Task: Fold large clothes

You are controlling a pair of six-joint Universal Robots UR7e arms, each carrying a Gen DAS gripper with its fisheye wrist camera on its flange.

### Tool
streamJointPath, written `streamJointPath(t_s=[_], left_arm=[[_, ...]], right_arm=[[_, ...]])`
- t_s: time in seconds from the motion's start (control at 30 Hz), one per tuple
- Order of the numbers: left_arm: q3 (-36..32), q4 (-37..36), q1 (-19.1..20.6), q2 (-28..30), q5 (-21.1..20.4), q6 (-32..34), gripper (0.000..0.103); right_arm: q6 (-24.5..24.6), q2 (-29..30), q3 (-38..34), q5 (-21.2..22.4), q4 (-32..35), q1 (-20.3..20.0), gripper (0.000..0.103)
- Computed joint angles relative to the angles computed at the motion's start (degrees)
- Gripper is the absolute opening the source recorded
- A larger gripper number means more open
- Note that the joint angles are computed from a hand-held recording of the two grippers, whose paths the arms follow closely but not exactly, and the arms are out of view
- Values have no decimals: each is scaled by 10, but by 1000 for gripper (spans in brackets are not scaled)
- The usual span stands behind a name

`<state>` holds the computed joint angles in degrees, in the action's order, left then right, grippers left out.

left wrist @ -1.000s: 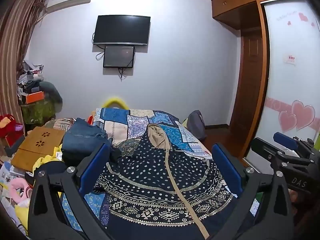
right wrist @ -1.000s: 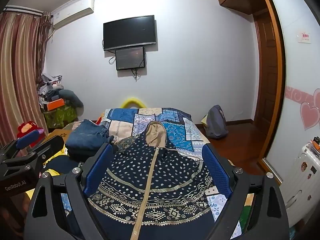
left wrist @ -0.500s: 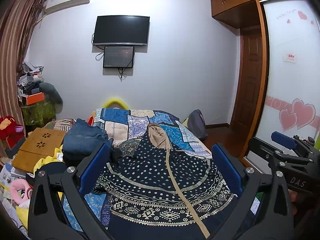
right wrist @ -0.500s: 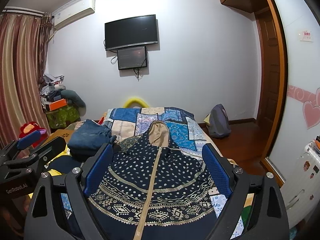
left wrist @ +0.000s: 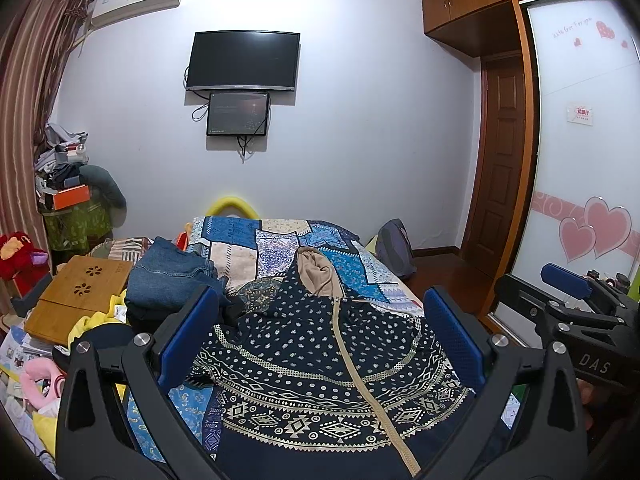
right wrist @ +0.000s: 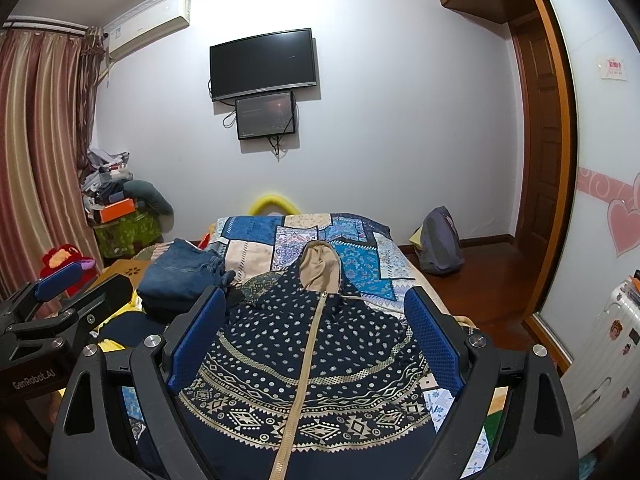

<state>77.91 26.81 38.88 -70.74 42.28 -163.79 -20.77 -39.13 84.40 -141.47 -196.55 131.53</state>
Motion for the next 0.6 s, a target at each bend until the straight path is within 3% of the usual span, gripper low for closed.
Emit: streamJointPath(t_s=[0.6], left_arm=[[2, -5, 0, -1, -3, 2, 103]], right_arm=[[2, -1, 0, 0, 2, 0, 89]])
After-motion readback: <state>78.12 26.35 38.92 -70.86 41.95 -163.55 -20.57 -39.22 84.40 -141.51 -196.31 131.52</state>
